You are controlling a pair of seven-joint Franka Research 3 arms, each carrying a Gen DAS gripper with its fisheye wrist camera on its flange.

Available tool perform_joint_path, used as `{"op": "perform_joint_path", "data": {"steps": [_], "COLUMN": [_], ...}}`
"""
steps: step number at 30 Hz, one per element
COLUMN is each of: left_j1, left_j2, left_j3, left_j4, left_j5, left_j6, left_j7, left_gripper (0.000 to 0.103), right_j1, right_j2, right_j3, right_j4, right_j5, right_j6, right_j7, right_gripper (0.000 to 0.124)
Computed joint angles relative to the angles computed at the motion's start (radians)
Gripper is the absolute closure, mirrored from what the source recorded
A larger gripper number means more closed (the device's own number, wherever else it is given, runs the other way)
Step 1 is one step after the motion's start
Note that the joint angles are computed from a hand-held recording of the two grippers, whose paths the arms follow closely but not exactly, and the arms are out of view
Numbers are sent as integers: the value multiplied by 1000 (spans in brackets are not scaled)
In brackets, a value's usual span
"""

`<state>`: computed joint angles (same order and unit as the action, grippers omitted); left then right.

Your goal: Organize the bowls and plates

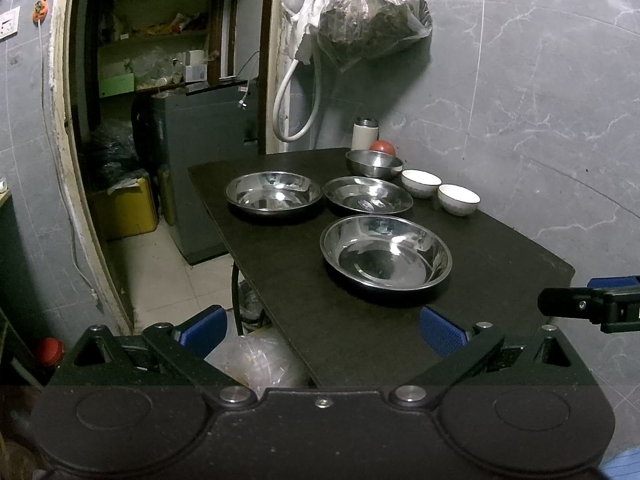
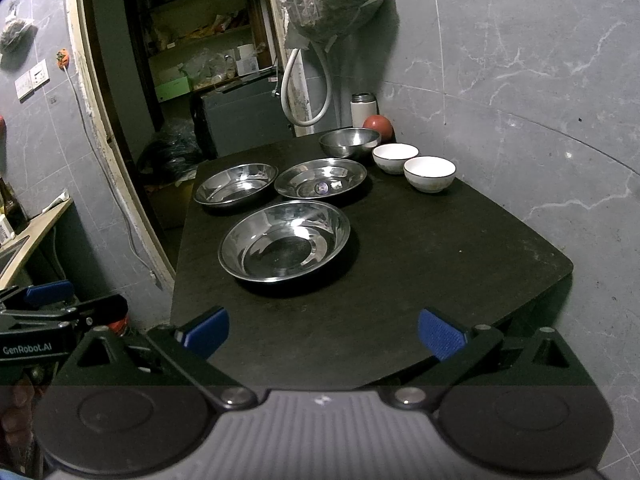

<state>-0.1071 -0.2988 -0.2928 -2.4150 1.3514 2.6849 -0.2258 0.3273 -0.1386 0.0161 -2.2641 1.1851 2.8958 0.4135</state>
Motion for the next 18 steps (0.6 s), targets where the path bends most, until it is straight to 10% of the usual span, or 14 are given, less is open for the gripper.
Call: {"op": "perform_joint_path", "data": {"steps": [18], "left_j1": [-3], "left_j2": [18], "left_j3": [9], "left_j4": [2], "left_j5": [28], "left_j6": [7], "left_j7": [-25], "left_gripper": [1], "right_j1": [-2], "right_j2": [1], "right_j3": [0], "right_j4": [2], "right_j5": [-6], "right_j6": [-1], "right_j7": [4], "right_gripper": [21]}}
